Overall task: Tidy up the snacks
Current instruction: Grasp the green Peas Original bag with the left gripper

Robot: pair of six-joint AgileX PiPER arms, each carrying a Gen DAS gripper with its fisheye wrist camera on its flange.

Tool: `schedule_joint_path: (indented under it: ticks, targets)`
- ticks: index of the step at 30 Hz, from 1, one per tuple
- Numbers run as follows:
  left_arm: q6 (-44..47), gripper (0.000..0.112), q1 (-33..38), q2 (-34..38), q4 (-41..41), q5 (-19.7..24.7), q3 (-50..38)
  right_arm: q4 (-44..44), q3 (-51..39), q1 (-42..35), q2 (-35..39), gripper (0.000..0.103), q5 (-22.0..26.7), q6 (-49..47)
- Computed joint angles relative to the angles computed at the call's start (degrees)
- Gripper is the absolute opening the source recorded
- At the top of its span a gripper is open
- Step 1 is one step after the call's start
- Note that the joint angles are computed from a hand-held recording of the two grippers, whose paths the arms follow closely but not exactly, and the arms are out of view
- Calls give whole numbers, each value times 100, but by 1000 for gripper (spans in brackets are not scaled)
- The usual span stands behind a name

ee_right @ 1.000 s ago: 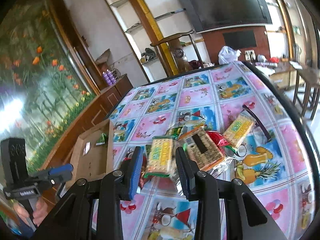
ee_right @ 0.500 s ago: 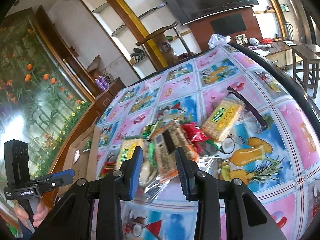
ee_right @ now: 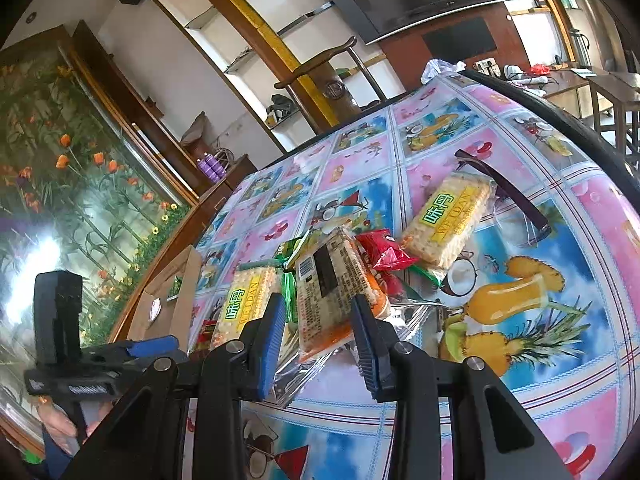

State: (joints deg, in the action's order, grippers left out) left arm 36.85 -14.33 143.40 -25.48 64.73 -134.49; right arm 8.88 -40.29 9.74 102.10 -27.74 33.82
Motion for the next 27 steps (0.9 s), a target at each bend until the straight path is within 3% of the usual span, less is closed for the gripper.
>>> schedule_joint_path:
  ticks: [5,8,11,16,23,27]
  targets:
    - [-150,73,-201,346,334,-220,-255,168,-105,104,25,37,122,-306]
    - [-273,73,-258,651,463,60,-694,228,-126,117,47,37,141,-351]
    - [120,73,-235,273,250,-398,207,289,-140,134,66,37,145,-428]
    - [749,42,-64,-303,-193,-890,1377,244,-197,156,113,37,178,-513]
    - [1638,44,166,-867,-621,-1188,2493,242,-293,263,158,37,254,-700]
    - [1954,67,269,-1023,-752,-1233,2810,254,-380,344,195,37,314,-848]
